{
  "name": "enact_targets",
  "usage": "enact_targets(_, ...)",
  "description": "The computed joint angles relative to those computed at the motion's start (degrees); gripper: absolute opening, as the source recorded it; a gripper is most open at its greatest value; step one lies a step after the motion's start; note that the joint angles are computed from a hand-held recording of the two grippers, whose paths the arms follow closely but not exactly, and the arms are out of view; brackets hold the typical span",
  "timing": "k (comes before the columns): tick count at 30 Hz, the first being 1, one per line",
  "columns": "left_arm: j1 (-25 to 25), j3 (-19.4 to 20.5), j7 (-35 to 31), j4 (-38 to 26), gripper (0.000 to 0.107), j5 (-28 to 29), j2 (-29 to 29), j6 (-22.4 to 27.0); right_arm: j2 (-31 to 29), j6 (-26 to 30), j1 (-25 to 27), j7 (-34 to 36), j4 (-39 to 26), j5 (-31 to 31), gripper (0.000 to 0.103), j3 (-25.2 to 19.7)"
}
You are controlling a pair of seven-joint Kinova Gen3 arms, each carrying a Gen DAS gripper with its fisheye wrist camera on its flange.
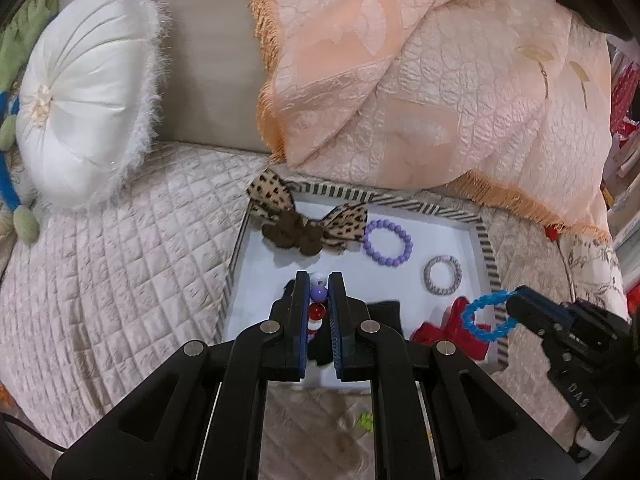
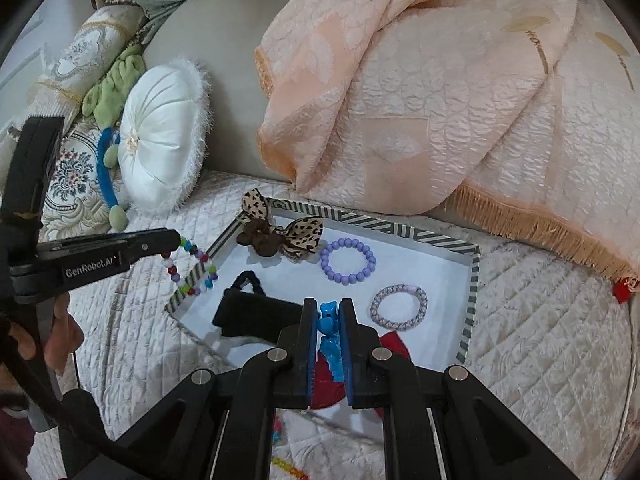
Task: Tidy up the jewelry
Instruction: 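Open the left tool over the box while the right tool releases the blue bracelet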
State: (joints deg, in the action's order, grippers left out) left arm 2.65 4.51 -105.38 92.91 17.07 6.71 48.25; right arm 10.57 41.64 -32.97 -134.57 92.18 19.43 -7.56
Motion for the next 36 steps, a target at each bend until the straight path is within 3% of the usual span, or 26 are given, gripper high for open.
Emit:
enact_targets(15, 2.4, 2.3, 3.7, -7.1, 0.008, 0.6, 12.4, -1.0, 10.4, -0.7, 4.8, 7.4, -8.2, -6.1, 0.01, 3.6)
enact_targets(20, 2.7, 1.6, 6.4, -6.5, 0.008, -2.4, 15.2, -1.9, 13.7, -3.4, 5.4, 6.1, -8.6, -7.1, 0.01, 5.8)
enact_targets(27, 1.3, 2.3, 5.6, -4.0, 0.008, -3.2, 14.9, -4.2, 16.4, -4.5, 4.3, -1.9, -6.8, -4.3, 0.01, 10.9)
enact_targets(30, 1.3, 2.5, 4.5, -2.7, 0.01, -3.2, 14.1, -5.3, 16.0, -6.1, 6.4, -2.6, -5.1, -5.3, 0.01, 9.7)
enact_targets(33, 0.9, 2.6, 3.4, -0.4, 0.028, -3.0, 12.4, -6.3, 14.5, -8.0, 5.9, -4.3, -3.1, -4.8, 0.017, 10.1)
enact_targets(35, 0.4, 2.9, 2.6, 0.9, 0.05, -2.0, 11.5, -6.9, 13.7, -7.4, 4.7, -5.3, -2.6, -3.2, 0.024, 10.6)
enact_targets(36, -0.1, 3.1, 1.8, 1.6, 0.051, -1.2, 11.0, -7.5, 13.1, -7.3, 4.4, -5.3, -2.2, -2.7, 0.024, 10.3)
